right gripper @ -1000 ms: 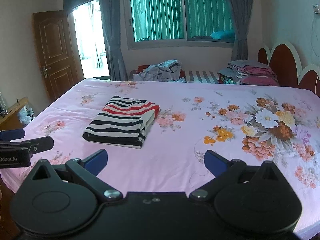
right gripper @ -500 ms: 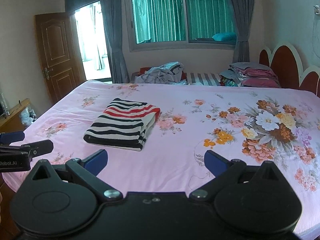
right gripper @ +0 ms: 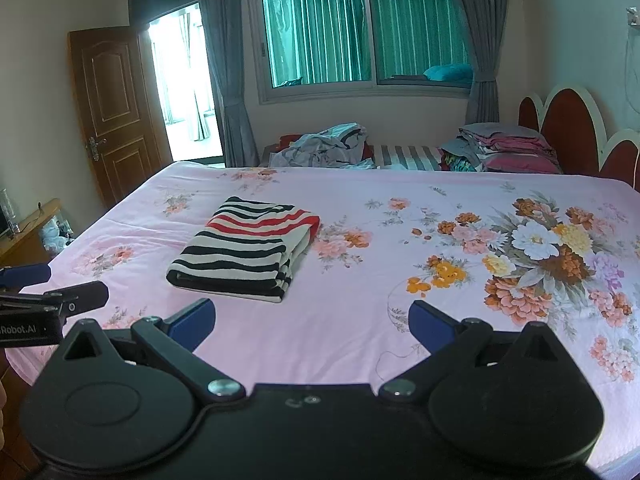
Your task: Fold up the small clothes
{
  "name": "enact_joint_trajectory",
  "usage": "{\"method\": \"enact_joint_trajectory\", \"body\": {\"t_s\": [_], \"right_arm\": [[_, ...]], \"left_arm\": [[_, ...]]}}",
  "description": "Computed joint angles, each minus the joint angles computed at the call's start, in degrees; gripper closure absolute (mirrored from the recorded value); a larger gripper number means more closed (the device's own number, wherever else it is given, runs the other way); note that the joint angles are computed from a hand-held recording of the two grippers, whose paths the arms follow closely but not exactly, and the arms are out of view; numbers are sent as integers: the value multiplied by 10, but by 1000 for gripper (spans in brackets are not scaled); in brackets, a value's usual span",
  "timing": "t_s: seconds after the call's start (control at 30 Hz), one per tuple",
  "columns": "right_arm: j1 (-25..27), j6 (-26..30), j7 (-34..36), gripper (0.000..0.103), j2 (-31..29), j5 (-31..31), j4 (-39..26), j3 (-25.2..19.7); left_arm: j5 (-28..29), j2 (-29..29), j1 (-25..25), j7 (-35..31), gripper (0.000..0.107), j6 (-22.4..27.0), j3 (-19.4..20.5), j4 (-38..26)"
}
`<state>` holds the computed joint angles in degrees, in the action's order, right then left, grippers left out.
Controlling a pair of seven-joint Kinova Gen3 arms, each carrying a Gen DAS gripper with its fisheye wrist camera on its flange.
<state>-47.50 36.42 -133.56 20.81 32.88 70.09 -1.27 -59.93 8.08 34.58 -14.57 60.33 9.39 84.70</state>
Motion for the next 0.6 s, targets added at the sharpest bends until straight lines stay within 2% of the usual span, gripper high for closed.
{"method": "enact_joint_trajectory", "body": {"t_s": [0.6], "right_arm": [[1,1,4,0,1,-6,-1,0]], "left_arm": [[-1,2,2,2,5,0,-1,0]]}}
